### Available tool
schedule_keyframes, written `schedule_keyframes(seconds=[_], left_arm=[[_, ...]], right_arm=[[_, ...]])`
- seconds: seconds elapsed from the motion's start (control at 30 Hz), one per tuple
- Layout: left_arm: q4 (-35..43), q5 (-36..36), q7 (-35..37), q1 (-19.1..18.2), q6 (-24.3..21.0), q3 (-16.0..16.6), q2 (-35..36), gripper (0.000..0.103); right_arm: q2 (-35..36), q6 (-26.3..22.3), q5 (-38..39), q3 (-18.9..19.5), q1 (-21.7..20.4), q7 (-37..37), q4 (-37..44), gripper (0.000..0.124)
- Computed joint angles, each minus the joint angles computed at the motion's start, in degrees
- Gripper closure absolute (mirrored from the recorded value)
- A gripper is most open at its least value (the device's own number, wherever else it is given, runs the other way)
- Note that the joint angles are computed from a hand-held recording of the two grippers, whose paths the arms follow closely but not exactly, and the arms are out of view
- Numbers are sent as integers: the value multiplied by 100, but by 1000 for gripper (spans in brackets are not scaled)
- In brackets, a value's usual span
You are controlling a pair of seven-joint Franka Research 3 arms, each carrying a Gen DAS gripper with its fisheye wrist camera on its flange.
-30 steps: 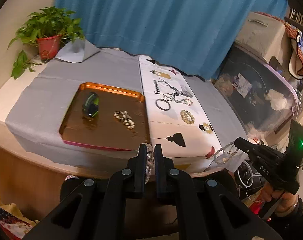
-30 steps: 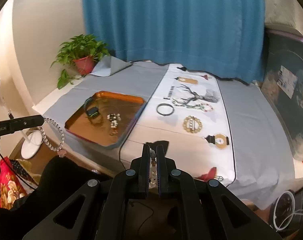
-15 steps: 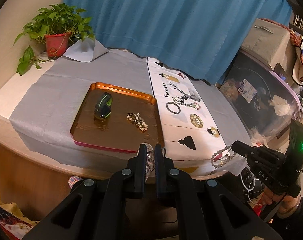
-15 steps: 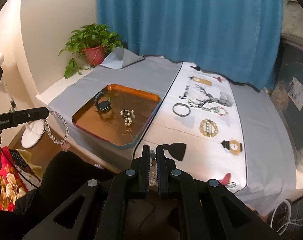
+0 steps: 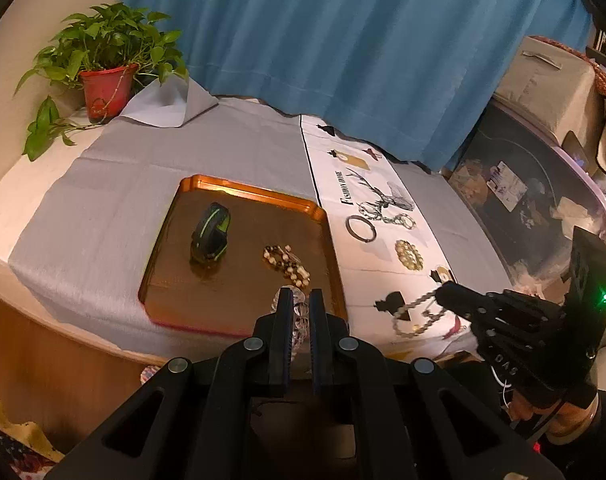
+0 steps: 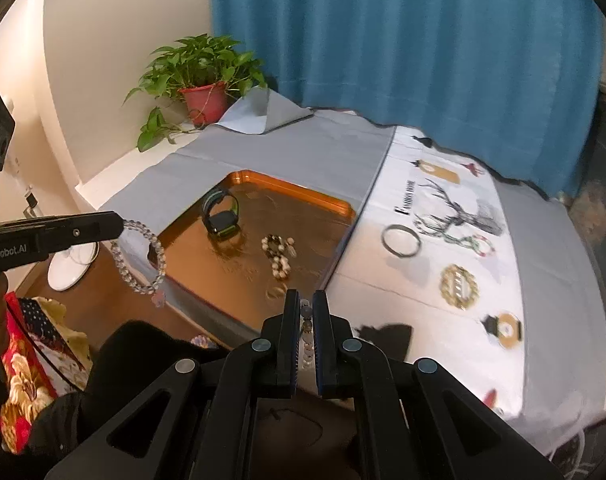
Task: Organize jewelry
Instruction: 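Carry both bracelets in the left and right tools toward the orange tray, then lower both bracelets into the tray and open both tools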
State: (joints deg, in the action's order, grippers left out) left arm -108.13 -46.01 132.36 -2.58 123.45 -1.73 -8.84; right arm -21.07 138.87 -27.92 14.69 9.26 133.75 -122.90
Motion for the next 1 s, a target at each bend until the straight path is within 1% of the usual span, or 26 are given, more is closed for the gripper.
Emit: schedule_keyframes(seconds=[0.13, 0.3, 0.43, 0.63, 0.8, 0.83, 0.9, 0.93, 0.97, 1.0], left_arm=[[340, 77, -77, -9, 82, -107, 353, 98], [666, 259, -168, 14, 343, -317, 746, 98], [945, 416, -266, 63, 443, -474, 1087, 98], [1343, 770, -503, 151, 593, -701, 1590, 98], [1606, 1161, -756, 209, 705, -858, 1962, 98], [1641, 1252, -807, 214, 752, -886, 2018, 97], [1625, 1606, -985, 171, 1000, -913, 2092, 96], [1606, 1767, -1094, 155, 1104, -922, 2113, 90], [1631, 1934, -1237, 145, 1113, -925, 2153, 82], [1667, 2078, -1403, 141, 1103, -925, 2189, 54]], right_arm=[[474, 173, -173, -54, -38, -17, 329, 117], [1096, 260, -373, -291, 67, -73, 864, 117], [1564, 304, -504, -536, 226, -180, 1305, 117], [2132, 387, -471, -893, 472, -371, 1812, 117], [2444, 476, -346, -1120, 618, -499, 2006, 117], [2500, 502, -302, -1160, 635, -516, 2021, 117], [2597, 569, -193, -1230, 658, -579, 2049, 116], [2673, 572, -100, -1259, 667, -633, 2089, 115], [2746, 478, 8, -1279, 686, -699, 2159, 113], [2834, 293, 138, -1293, 711, -776, 2272, 102]])
